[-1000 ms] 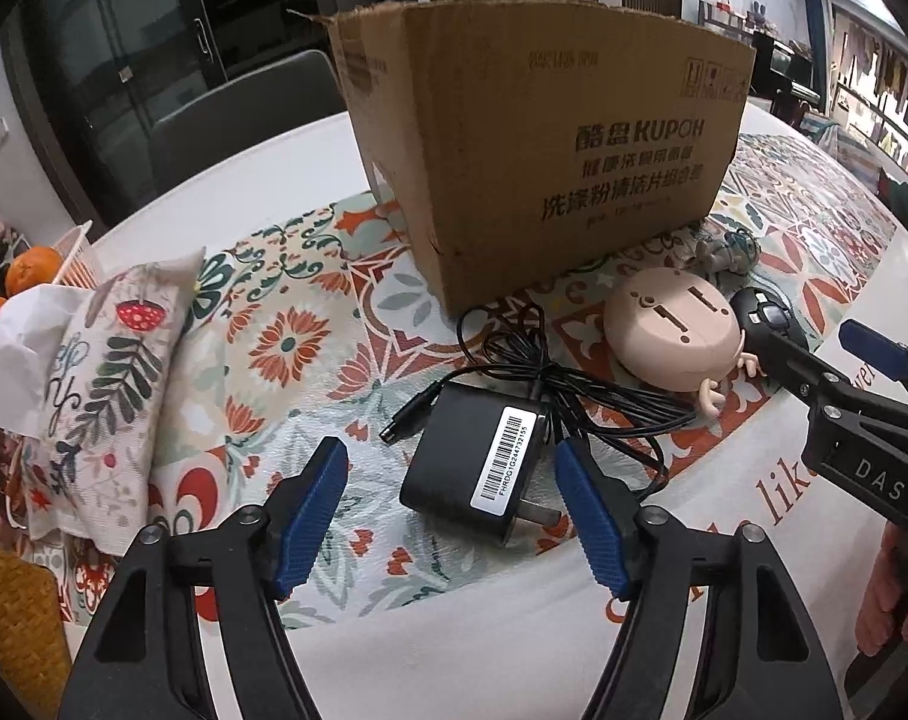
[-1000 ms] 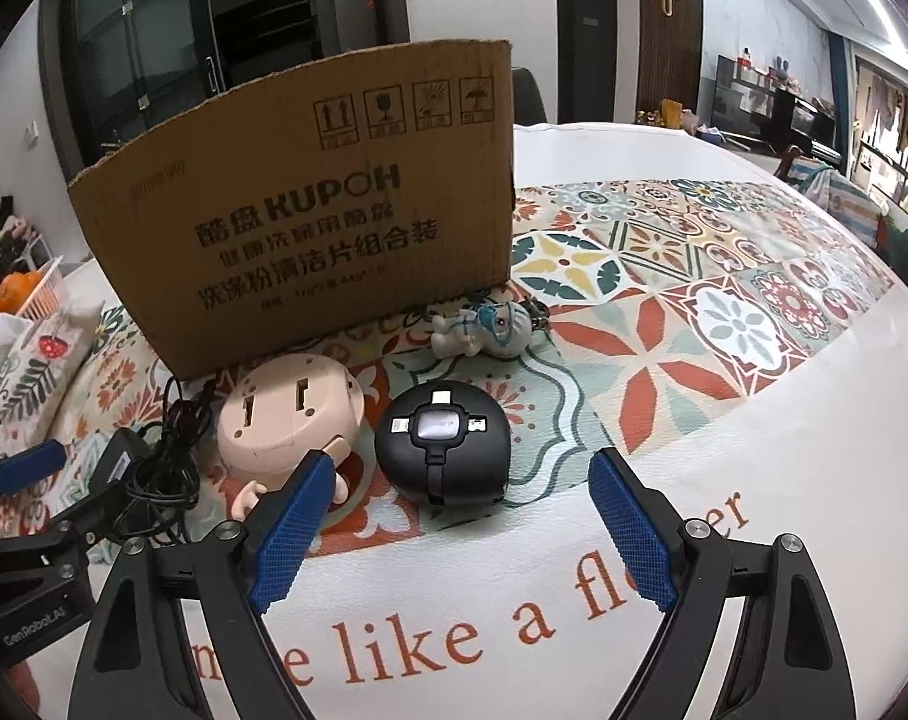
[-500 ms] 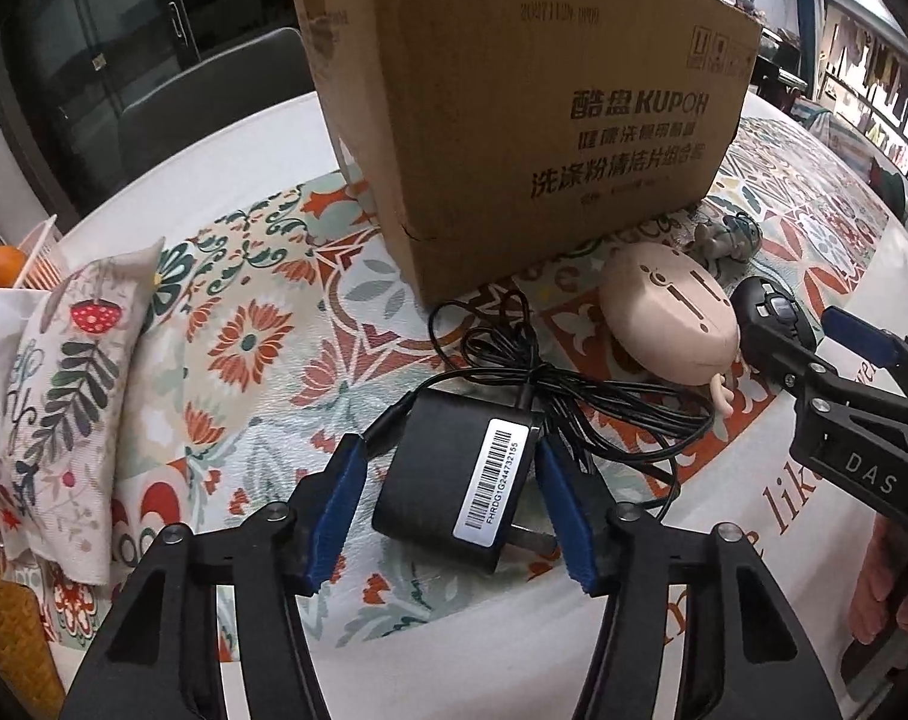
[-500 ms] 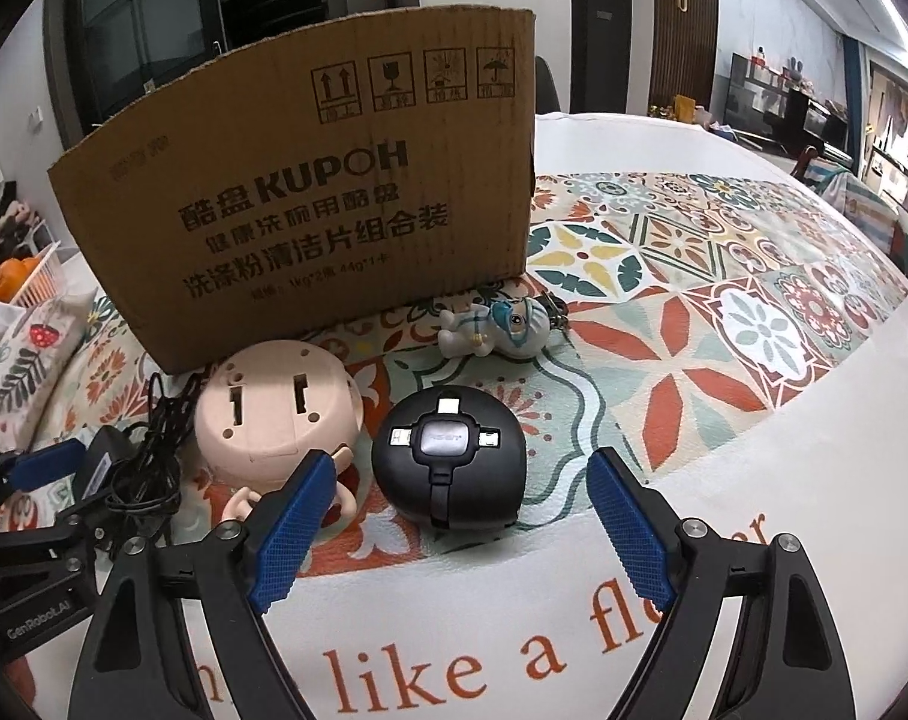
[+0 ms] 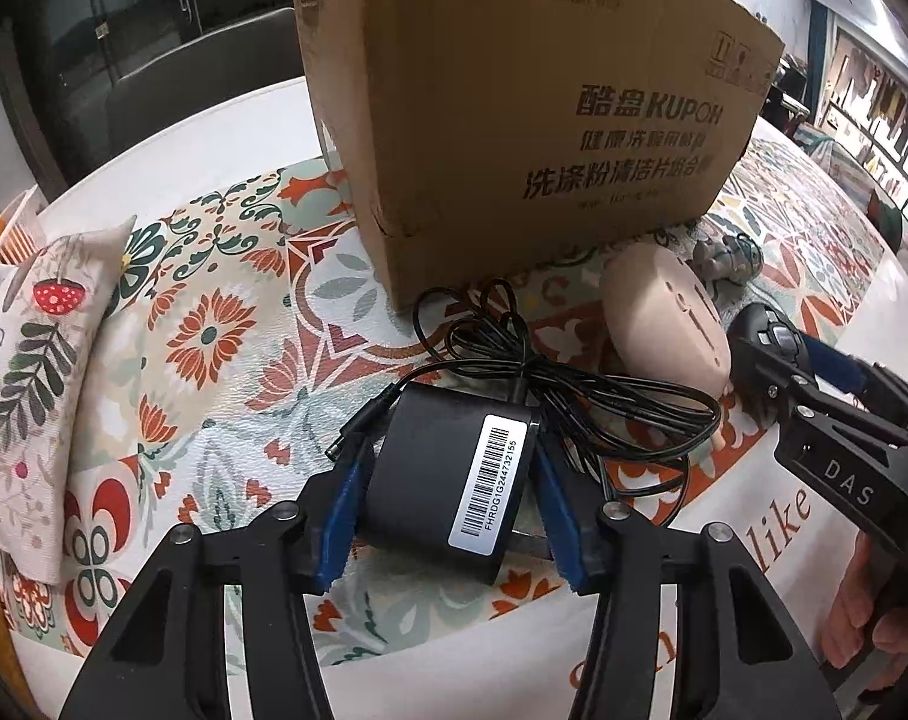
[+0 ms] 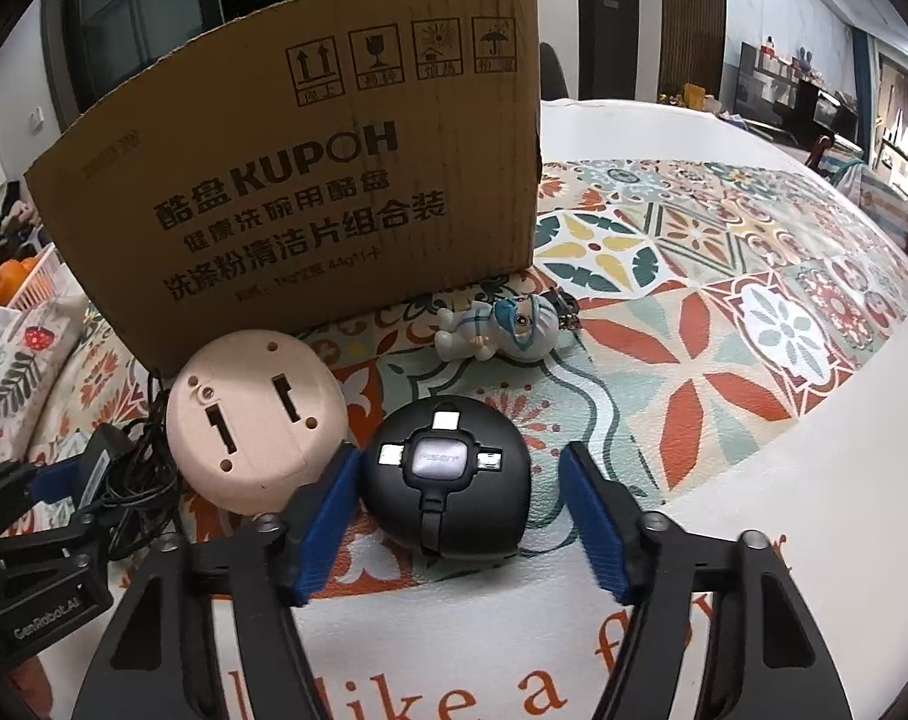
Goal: Organize rigid objects
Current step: 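Grasp the black power adapter with the left tool while the right tool grasps the black round device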
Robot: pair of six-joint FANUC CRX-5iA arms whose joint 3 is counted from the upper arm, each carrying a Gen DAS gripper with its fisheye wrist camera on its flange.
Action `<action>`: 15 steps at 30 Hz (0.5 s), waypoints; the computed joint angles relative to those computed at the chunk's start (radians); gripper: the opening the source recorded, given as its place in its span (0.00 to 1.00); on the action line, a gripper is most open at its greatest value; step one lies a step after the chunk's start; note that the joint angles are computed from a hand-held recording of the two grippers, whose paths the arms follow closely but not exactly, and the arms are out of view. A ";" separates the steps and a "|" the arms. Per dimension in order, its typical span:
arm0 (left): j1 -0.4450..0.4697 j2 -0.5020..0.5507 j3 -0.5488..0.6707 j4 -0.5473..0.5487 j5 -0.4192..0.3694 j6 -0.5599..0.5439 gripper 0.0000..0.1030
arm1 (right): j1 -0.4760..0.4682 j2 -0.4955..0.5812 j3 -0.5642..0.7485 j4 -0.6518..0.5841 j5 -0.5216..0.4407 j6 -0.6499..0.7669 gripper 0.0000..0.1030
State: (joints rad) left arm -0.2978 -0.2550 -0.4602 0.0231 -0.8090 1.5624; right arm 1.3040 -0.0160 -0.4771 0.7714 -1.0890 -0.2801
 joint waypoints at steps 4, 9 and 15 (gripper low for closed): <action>0.000 -0.016 -0.016 -0.001 0.021 0.030 0.49 | -0.003 0.001 -0.004 0.003 0.005 0.007 0.56; -0.017 -0.047 -0.031 -0.045 0.049 0.118 0.43 | 0.001 -0.008 -0.011 0.002 0.013 0.013 0.56; -0.009 -0.084 -0.069 -0.023 0.075 0.155 0.42 | 0.014 -0.023 -0.018 0.007 0.013 0.020 0.55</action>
